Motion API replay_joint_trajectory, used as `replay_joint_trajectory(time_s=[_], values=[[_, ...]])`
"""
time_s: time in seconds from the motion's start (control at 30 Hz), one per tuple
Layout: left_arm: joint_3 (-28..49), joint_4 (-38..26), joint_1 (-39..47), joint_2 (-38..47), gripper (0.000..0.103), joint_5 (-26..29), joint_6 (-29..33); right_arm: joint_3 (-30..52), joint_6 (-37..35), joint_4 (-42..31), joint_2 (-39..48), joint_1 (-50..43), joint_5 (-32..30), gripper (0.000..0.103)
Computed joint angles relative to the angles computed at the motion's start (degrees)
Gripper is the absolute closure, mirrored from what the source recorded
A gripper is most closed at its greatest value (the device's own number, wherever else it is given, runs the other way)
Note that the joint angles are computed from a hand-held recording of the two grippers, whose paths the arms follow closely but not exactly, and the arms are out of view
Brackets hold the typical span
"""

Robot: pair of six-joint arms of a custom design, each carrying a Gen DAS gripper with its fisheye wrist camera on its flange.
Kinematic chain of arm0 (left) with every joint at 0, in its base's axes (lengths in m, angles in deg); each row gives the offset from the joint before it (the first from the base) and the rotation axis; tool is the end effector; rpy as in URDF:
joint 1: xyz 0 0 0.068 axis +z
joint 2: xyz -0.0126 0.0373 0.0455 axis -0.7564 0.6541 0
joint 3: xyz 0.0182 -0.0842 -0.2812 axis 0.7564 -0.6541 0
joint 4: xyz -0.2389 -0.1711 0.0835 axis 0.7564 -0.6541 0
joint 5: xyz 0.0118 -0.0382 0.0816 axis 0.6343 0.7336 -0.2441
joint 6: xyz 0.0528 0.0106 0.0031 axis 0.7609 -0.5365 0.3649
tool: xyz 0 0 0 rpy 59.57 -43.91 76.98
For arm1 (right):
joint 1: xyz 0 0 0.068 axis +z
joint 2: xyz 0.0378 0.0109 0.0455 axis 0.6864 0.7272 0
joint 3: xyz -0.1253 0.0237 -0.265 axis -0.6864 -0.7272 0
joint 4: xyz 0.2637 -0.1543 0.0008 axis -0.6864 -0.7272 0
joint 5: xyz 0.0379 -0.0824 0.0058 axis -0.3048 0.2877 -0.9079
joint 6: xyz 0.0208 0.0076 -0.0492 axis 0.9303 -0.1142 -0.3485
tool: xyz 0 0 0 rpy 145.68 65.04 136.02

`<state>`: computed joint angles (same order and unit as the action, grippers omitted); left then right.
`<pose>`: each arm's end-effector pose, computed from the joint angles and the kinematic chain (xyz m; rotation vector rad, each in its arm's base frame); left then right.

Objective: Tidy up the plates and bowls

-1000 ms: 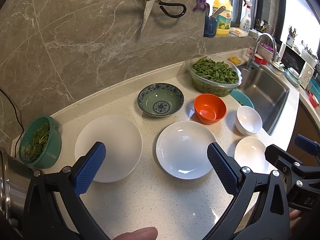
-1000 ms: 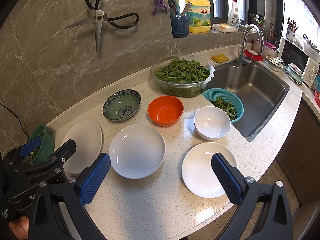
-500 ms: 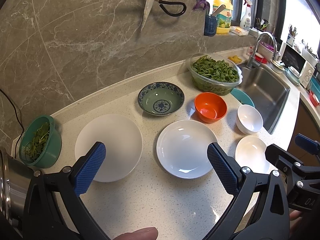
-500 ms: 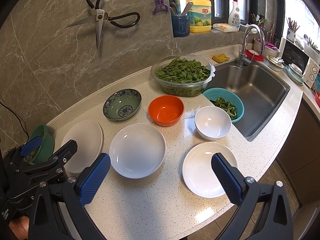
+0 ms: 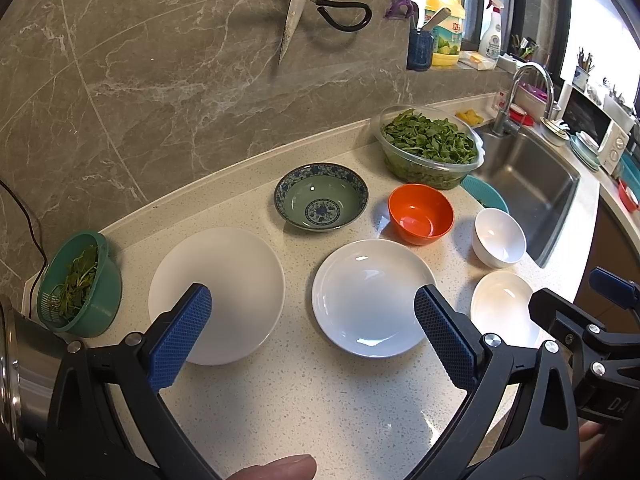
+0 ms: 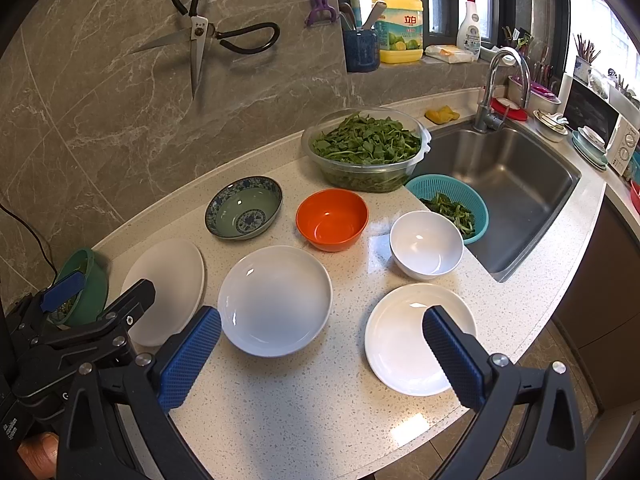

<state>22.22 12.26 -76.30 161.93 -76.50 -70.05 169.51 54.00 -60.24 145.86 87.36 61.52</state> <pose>0.2887 -0.1421 0.4324 0.3729 2.4298 -0.0725 0.2151 0.1847 0.4207 0.3751 2.4329 0.0772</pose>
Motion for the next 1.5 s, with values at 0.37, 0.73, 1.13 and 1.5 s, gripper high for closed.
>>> replay_joint_trajectory(time_s=[0.37, 0.73, 1.13, 1.5], values=[[0.0, 0.1, -0.1, 0.0, 0.0, -0.1, 0.0, -0.1, -0.1, 0.2, 0.0, -0.1, -0.1, 0.0], [-0.2, 0.2, 0.0, 0.1, 0.0, 0.0, 0.1, -0.2, -0.2, 0.3, 0.1, -0.1, -0.2, 0.0], [-0.8, 0.5, 0.0, -0.1, 0.0, -0.1, 0.0, -0.2, -0.1, 0.3, 0.3, 0.0, -0.2, 0.0], [-6.8, 2.9, 4.9, -3.1, 0.0, 3.8, 2.6, -2.2, -0.7, 2.7, 0.8, 0.2, -2.4, 0.0]])
